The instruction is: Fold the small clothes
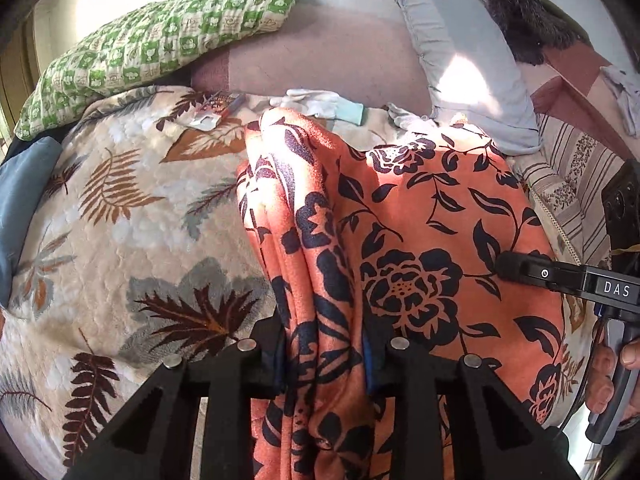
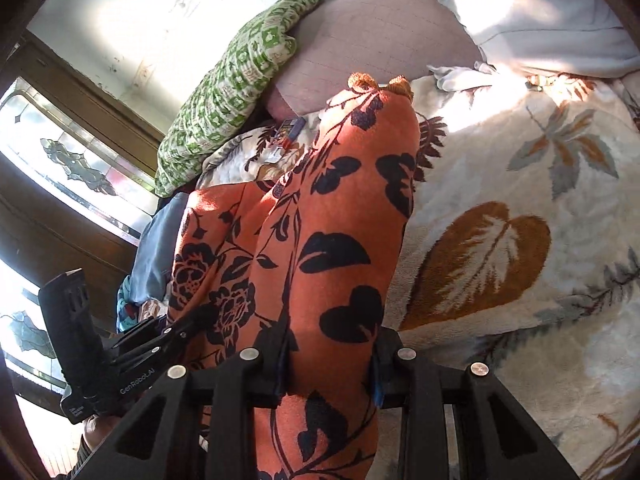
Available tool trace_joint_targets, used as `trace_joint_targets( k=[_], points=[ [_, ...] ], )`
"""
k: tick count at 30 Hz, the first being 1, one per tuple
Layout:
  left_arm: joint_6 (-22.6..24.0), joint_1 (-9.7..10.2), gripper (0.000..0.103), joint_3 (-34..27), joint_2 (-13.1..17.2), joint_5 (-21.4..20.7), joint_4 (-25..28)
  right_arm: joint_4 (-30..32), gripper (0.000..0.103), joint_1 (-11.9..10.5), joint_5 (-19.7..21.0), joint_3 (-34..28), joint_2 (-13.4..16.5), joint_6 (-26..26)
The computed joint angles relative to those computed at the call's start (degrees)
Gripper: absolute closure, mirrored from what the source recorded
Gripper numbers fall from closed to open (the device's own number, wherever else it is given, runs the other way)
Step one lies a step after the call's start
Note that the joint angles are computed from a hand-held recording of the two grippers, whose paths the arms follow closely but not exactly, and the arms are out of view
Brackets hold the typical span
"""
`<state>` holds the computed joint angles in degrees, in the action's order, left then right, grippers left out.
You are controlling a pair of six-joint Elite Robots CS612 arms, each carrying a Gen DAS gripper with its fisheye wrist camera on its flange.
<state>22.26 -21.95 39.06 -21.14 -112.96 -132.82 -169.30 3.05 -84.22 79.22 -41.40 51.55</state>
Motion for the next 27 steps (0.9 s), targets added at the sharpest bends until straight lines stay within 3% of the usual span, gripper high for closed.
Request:
trace_joint_targets(
  k=[3, 5, 6, 7, 9, 12, 14, 17, 19, 21, 22, 25, 27],
  points=[
    [-0.1, -0.47, 0.069, -1.7, 1.7, 2.6, 2.6, -0.1, 0.070, -0.6, 1.9, -0.1, 1.5, 1.1],
    [1.1, -1.03, 0.062, -4.1, 3.3, 6.5, 7.7, 1.4, 0.057, -1.1, 4.3, -0.7, 3.1, 2.4],
    [0.9, -0.98, 0.050, -4.5, 3.9, 6.9, 8.2, 5.2, 0.047, -1.0, 3.5, -1.2, 3.5, 3.7],
    [-0.6, -0.47, 0.039, -4.1, 4.1, 5.2, 6.3, 8.0, 0.034, -0.7, 1.6, -1.5, 3.7, 4.1],
    [-3.1, 0.09, 0.027, -3.0, 3.4, 6.0, 4.1, 6.7, 0.033, 0.0, -1.6, -0.6, 3.2, 5.2],
    [-5.4, 1.04, 0.027, -0.4, 1.8, 5.2, -1.2, 8.2, 0.033, 1.7, -10.0, -0.3, 1.2, 4.4],
    [-6.8, 1.46, 0.027, 2.9, 0.1, 5.0, -6.3, 4.9, 0.032, 2.5, -12.3, -0.1, 0.2, 3.2],
    [-5.9, 1.70, 0.021, 6.1, -1.3, 3.8, -10.6, -3.6, 0.027, 3.0, -8.0, 0.2, 0.3, 2.2],
    [-1.8, 0.90, 0.019, 7.0, -1.2, 7.4, -10.0, -7.4, 0.024, 2.9, -3.3, -0.3, 1.8, 4.2],
    [0.8, 0.00, 0.015, 6.0, 0.5, 12.9, -8.3, -3.0, 0.022, 2.3, 1.9, -1.4, 3.7, 6.9],
    [-0.8, 0.20, 0.015, 4.9, 1.2, 12.1, -6.8, -2.0, 0.022, 2.2, 3.4, -1.8, 4.9, 9.0],
    [-4.3, 0.93, 0.015, 5.1, 0.0, 10.0, -6.4, -3.9, 0.023, 2.4, 1.9, -1.4, 4.1, 9.5],
    [-3.3, 1.13, 0.015, 7.8, -1.5, 8.8, -12.2, -4.4, 0.023, 2.5, -0.5, -1.5, 3.2, 7.0]
  ],
)
